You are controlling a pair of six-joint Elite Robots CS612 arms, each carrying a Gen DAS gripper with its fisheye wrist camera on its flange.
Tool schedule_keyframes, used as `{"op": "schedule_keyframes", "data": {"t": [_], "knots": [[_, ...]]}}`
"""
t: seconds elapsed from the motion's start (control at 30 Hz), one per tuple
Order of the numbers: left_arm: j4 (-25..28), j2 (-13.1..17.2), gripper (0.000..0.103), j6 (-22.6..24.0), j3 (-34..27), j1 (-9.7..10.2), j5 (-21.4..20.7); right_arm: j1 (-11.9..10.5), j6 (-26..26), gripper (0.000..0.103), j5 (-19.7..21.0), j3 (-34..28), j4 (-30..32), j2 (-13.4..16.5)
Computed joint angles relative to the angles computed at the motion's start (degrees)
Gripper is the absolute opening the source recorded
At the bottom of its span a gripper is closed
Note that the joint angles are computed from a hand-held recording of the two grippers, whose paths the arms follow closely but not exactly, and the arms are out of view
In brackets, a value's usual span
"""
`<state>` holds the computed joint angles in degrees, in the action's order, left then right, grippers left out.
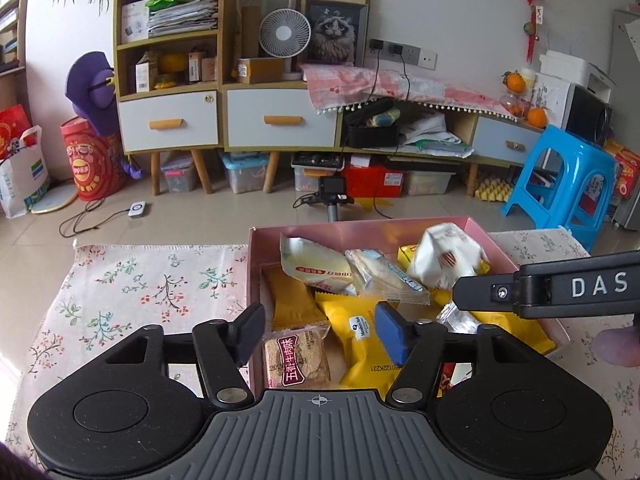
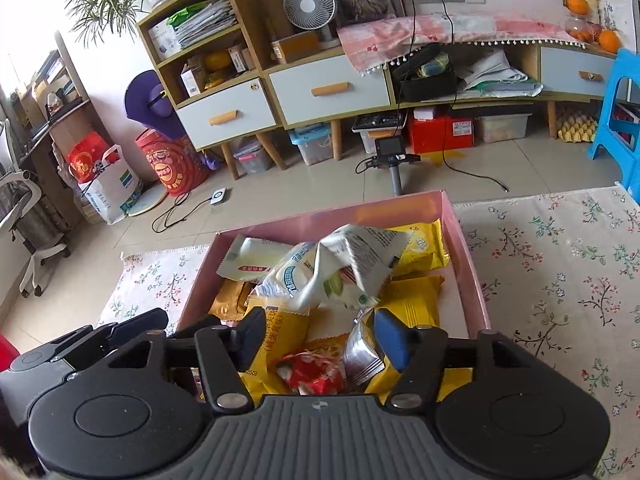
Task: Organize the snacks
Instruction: 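Open both tools to drop the snacks into the pink box, then move both tools back toward the white nut bag and last red-white packet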
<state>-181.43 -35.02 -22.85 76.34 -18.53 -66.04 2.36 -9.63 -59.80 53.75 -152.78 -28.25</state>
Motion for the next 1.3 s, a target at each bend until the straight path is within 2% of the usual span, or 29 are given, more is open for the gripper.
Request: {"op": "schedule_keyframes", "data": {"t": [0.27, 0.43, 0.83, 1.0, 1.07, 1.3], "knots": [[-1.0, -1.5, 0.075, -0.4, 2.4, -0.28, 0.3, -0.4, -0.2, 0.069, 0.3, 2.4, -0.9, -1.6], [-1.8, -2.8, 0.083, -0.6, 4.6, -0.59, 0.4, -0.8, -0.7, 0.074, 0.8, 4.7, -2.0, -2.8], [-1.9, -5.3, 0.09, -3.0, 9.1, -1.18, -0.7, -1.6, -3.2, 0.083, 1.5, 9.6, -3.6, -5.8], [-2.3, -6.5, 0.094, -3.9, 11.4, -1.51, -1.6, -1.8, -6.2, 0.084, 1.5, 12.0, -4.8, -7.0], [-2.6, -6.9, 0.095, -4.0, 12.3, -1.65, -1.7, -1.9, -7.2, 0.088, 1.5, 13.1, -5.5, -7.5], [-2.5, -8.1, 0.098, -5.1, 15.4, -2.09, -1.7, -2.3, -10.7, 0.089, 2.3, 16.4, -6.5, -8.7]]}}
